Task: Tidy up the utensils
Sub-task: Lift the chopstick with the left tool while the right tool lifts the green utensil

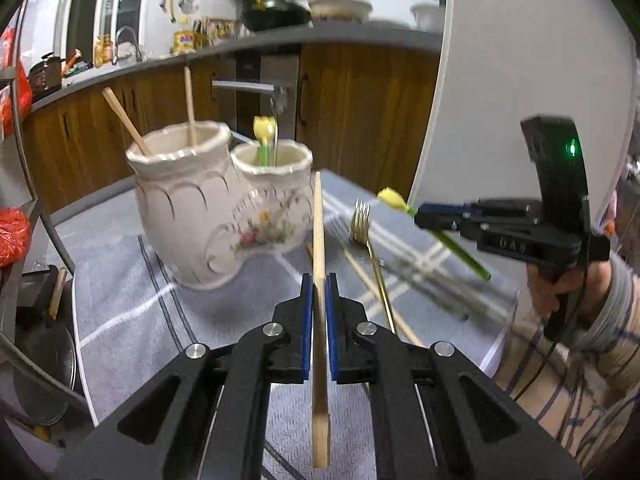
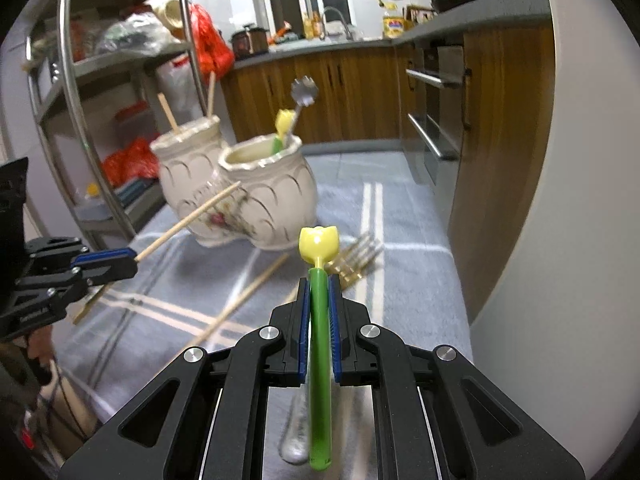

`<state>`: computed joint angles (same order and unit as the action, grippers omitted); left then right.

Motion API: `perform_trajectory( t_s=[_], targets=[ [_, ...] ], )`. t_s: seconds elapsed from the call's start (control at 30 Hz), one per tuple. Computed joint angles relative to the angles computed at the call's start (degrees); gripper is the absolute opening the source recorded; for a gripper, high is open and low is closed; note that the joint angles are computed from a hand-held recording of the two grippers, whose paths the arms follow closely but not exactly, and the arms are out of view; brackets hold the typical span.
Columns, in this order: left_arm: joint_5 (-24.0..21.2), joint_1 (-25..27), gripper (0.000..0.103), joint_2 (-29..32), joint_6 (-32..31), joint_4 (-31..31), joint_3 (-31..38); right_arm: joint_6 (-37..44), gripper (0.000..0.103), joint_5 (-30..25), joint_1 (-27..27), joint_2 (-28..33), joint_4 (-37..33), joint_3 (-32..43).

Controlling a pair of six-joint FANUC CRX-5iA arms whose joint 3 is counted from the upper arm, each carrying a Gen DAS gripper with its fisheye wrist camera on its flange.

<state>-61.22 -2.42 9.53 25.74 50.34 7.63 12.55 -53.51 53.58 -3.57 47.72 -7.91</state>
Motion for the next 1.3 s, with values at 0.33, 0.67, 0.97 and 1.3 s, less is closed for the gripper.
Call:
perform_trajectory(
  t_s=[0.33,0.67,0.97,1.3],
  targets=[
    [5.83,-0.03,0.006,-0.08,-3.04,14.82,-4.08,-5.35,0.010,5.50,-1.89,0.03,6.83,-0.52],
    [11.95,-1.10,0.006,2.33,-4.68,22.67,-1.58,-6.38,0.010,11.16,-6.01,3.44,9.01,3.58],
    [10.48,-1.28,0.006,10.72,2.33,28.79,9.13,-7.67,0.010,16.34,-9.86,6.64,8.77,7.68],
    [17.85,-4.72,0.006,14.16,1.10,29.33,12.81,-15.04,0.010,22.67,-13.83,10.96,15.96,9.56]
  ],
)
